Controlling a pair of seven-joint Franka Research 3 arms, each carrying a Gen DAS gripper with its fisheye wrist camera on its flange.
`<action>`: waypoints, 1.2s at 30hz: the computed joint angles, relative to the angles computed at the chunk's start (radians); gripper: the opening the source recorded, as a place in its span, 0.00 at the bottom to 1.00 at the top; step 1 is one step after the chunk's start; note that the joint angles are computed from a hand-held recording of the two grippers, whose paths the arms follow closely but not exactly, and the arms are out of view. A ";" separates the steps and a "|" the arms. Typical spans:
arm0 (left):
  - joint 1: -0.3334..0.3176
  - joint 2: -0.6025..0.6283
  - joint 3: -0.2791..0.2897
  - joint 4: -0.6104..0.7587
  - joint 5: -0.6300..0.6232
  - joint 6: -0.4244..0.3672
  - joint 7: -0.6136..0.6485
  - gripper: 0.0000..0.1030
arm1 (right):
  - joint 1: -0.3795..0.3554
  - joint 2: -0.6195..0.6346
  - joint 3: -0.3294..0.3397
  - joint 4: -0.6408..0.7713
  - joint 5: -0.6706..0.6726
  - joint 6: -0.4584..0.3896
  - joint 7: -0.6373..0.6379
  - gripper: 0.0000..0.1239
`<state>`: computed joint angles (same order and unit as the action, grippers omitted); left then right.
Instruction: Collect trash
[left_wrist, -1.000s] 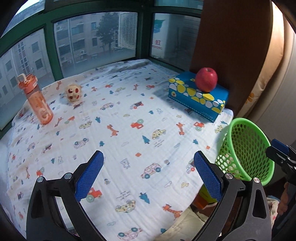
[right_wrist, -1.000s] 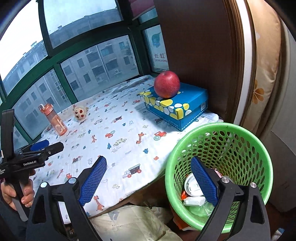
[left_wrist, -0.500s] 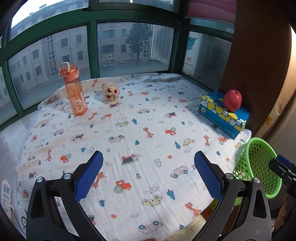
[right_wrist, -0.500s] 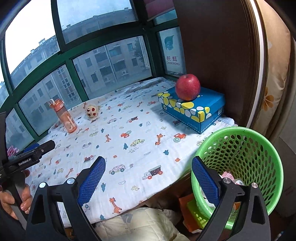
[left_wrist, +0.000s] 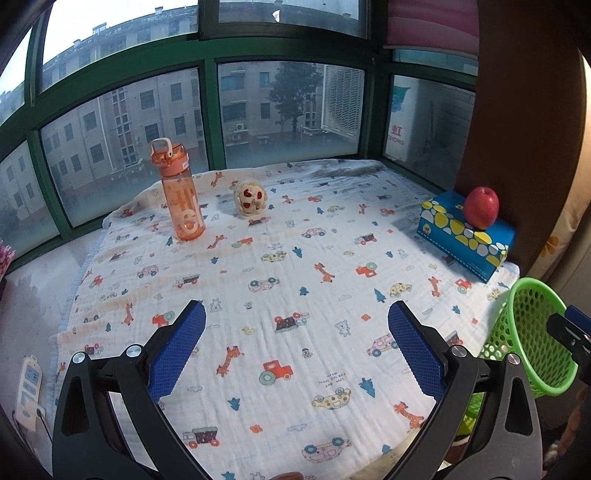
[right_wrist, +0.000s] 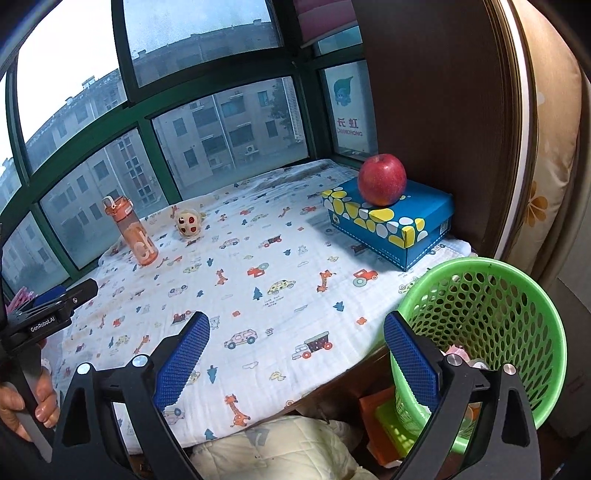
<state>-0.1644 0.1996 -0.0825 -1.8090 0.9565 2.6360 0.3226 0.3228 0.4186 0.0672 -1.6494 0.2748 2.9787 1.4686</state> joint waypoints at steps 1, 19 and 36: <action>0.000 0.001 -0.001 0.001 -0.003 -0.001 0.002 0.95 | 0.001 0.000 -0.001 0.000 0.000 0.000 0.001 0.74; -0.002 -0.010 -0.002 -0.010 0.023 -0.016 -0.034 0.95 | -0.003 -0.005 0.015 -0.002 0.018 0.003 -0.022 0.74; 0.001 -0.017 -0.006 -0.017 0.023 -0.024 -0.042 0.95 | -0.015 -0.003 0.037 0.000 0.051 0.006 -0.061 0.74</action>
